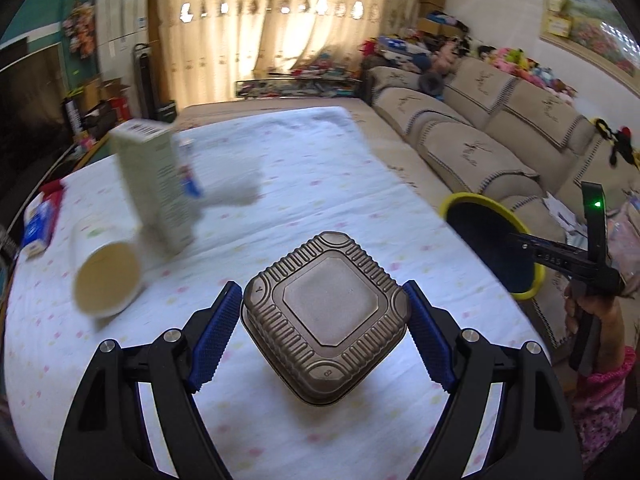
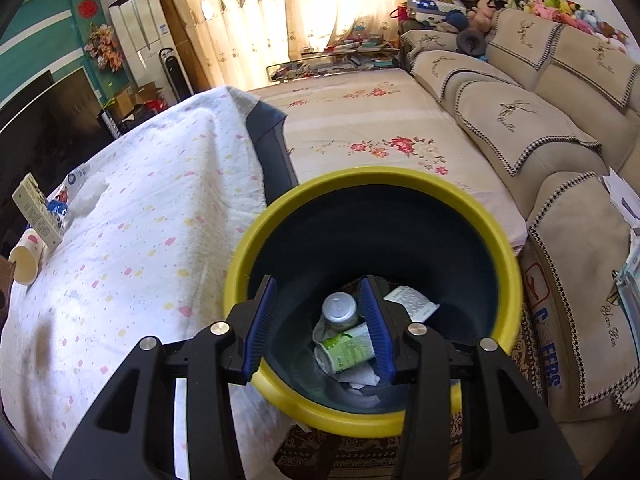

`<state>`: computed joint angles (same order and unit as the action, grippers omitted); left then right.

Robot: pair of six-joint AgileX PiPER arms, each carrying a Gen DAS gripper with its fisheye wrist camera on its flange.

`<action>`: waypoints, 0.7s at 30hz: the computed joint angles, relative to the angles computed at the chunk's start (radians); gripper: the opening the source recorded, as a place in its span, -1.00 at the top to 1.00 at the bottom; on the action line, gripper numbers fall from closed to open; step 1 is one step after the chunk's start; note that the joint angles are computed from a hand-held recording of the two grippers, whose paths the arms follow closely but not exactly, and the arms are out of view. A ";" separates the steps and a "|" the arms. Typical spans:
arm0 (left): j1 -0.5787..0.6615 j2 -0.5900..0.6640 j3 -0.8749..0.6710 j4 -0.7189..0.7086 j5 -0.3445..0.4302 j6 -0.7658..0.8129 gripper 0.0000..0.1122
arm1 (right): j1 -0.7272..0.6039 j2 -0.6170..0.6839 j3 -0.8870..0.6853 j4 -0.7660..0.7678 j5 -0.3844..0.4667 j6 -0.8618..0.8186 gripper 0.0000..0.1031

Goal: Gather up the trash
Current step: 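Carry the brown container over the yellow bin and open the left gripper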

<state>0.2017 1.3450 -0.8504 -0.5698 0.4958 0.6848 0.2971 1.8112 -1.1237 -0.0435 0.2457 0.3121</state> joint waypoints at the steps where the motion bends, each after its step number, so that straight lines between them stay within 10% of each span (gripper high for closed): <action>1: -0.050 0.017 -0.022 0.019 -0.003 -0.032 -0.42 | -0.008 -0.015 0.019 -0.032 -0.009 0.033 0.14; 21: -0.590 0.704 -0.861 0.337 0.191 -0.469 -0.43 | -0.233 -0.169 0.259 0.130 -0.112 -0.116 0.03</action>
